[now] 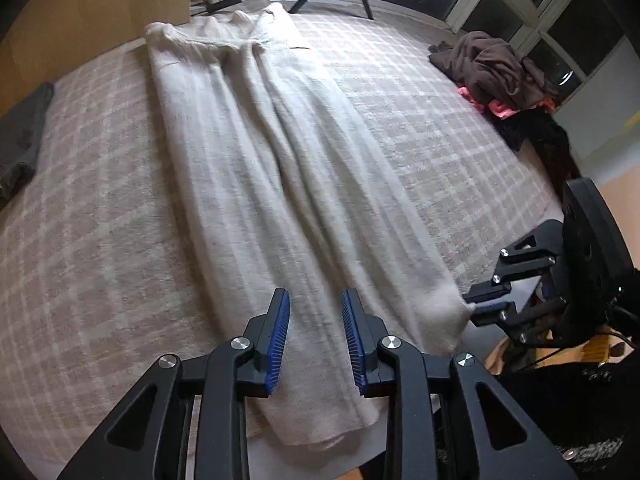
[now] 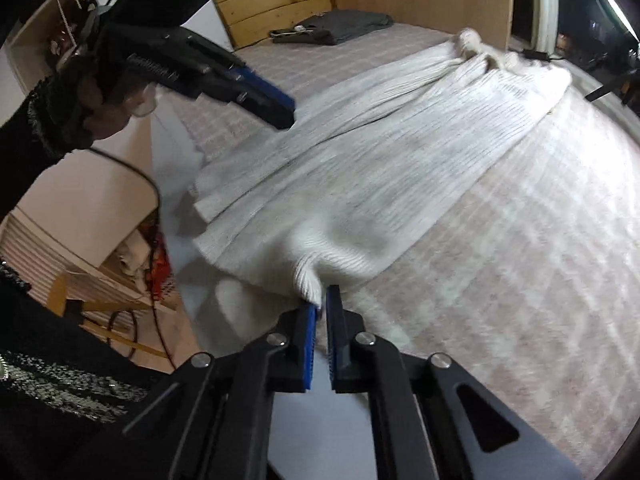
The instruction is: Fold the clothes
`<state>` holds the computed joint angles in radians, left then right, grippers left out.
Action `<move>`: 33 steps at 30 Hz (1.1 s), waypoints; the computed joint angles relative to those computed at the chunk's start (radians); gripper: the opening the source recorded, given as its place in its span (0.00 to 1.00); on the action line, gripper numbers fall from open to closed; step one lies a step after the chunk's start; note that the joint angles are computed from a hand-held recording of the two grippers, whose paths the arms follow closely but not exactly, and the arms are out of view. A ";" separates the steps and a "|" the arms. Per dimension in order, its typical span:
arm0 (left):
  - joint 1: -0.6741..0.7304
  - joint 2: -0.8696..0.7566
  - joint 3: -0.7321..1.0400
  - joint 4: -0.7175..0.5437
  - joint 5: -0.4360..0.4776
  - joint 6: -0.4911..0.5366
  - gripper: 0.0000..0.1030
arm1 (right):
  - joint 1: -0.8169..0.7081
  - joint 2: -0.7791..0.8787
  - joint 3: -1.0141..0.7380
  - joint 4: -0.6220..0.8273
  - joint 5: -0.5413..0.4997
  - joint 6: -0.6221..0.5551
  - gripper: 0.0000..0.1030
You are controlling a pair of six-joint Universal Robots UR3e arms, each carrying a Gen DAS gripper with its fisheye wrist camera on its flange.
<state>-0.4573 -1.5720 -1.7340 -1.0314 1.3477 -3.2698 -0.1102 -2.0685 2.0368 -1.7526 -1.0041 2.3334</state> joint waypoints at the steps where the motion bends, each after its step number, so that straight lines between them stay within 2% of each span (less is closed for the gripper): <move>1: -0.003 -0.009 0.005 0.006 -0.007 0.005 0.25 | -0.002 0.013 -0.013 0.006 -0.003 0.008 0.03; 7: -0.044 -0.077 0.086 -0.004 0.013 0.036 0.25 | -0.067 -0.034 -0.165 0.377 0.048 -0.187 0.02; 11: -0.047 -0.097 0.108 -0.013 0.014 0.056 0.25 | -0.059 -0.013 -0.131 0.274 -0.021 -0.115 0.02; 17: -0.057 -0.159 0.151 0.019 -0.035 0.076 0.25 | 0.024 0.009 -0.106 0.227 -0.059 -0.065 0.02; 18: -0.067 -0.175 0.166 0.024 -0.039 0.085 0.25 | 0.022 0.013 -0.111 0.252 -0.069 -0.074 0.02; 22: -0.101 -0.256 0.231 0.002 -0.045 0.123 0.27 | -0.044 0.050 -0.262 0.501 -0.105 -0.176 0.02; 25: -0.109 -0.251 0.232 0.020 -0.036 0.108 0.27 | -0.138 0.079 -0.396 0.583 -0.065 -0.184 0.03; 26: -0.111 -0.250 0.232 0.026 -0.034 0.102 0.27 | -0.161 0.110 -0.451 0.568 -0.042 -0.159 0.03; 28: -0.118 -0.253 0.237 0.042 -0.029 0.090 0.27 | -0.180 0.179 -0.539 0.484 0.000 -0.077 0.12; 29: -0.126 -0.264 0.247 0.057 -0.030 0.082 0.27 | -0.179 0.231 -0.591 0.419 0.013 -0.018 0.22; 30: -0.134 -0.276 0.257 0.071 -0.031 0.074 0.30 | -0.163 0.297 -0.651 0.333 0.013 0.044 0.27; 31: -0.146 -0.291 0.266 0.079 -0.017 0.069 0.33 | -0.142 0.360 -0.704 0.246 0.003 0.090 0.27; 33: -0.185 -0.333 0.278 0.075 0.052 0.069 0.31 | -0.087 0.541 -0.866 0.094 -0.042 0.164 0.27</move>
